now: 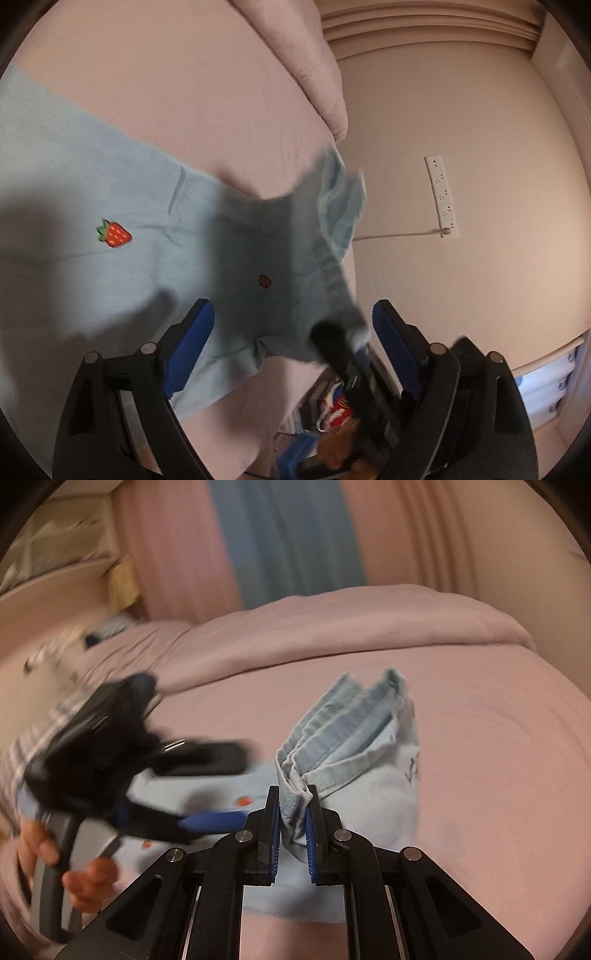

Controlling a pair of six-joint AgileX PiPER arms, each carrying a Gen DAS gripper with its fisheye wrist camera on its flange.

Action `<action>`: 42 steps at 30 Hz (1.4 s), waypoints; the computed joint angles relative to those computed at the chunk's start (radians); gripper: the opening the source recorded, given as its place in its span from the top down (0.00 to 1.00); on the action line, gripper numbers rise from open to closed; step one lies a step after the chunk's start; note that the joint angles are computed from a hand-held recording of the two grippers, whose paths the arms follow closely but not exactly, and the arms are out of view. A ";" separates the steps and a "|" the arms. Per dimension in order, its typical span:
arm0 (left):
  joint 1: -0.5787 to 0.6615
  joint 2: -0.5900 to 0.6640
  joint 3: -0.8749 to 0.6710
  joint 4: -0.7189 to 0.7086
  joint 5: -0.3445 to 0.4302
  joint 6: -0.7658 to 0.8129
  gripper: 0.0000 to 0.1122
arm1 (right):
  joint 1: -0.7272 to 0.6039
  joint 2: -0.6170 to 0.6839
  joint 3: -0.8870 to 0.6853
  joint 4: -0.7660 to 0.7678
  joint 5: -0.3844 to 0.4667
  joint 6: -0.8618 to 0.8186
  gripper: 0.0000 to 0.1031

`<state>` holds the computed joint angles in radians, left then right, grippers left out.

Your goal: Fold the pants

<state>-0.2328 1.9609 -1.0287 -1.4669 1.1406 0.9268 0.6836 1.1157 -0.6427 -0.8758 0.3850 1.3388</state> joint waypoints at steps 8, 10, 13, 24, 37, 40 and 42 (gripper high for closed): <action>0.030 0.091 -0.033 -0.015 0.071 -0.026 0.23 | 0.116 0.046 0.001 0.013 0.013 -0.062 0.90; 0.038 0.088 -0.033 0.002 0.050 -0.028 0.29 | 0.142 0.052 0.000 0.007 0.027 -0.068 0.90; 0.032 0.068 -0.042 0.024 0.016 -0.023 0.59 | 0.153 0.064 -0.022 0.037 0.042 -0.123 0.90; 0.122 -0.089 0.059 0.075 -0.109 0.090 0.88 | 0.231 0.146 -0.102 -0.022 0.042 -0.121 0.90; 0.292 -0.112 0.104 0.167 -0.148 0.092 0.90 | 0.276 0.341 -0.232 0.065 -0.049 -0.263 0.90; 0.290 -0.109 0.101 0.167 -0.163 0.086 0.90 | 0.266 0.358 -0.243 0.134 -0.066 -0.329 0.90; 0.297 -0.104 0.097 0.173 -0.162 0.085 0.90 | 0.258 0.360 -0.243 0.168 -0.076 -0.365 0.90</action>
<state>0.0645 1.8570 -0.9317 -1.2941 0.9788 1.0121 0.9414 1.4756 -0.8854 -0.7082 0.3094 0.9734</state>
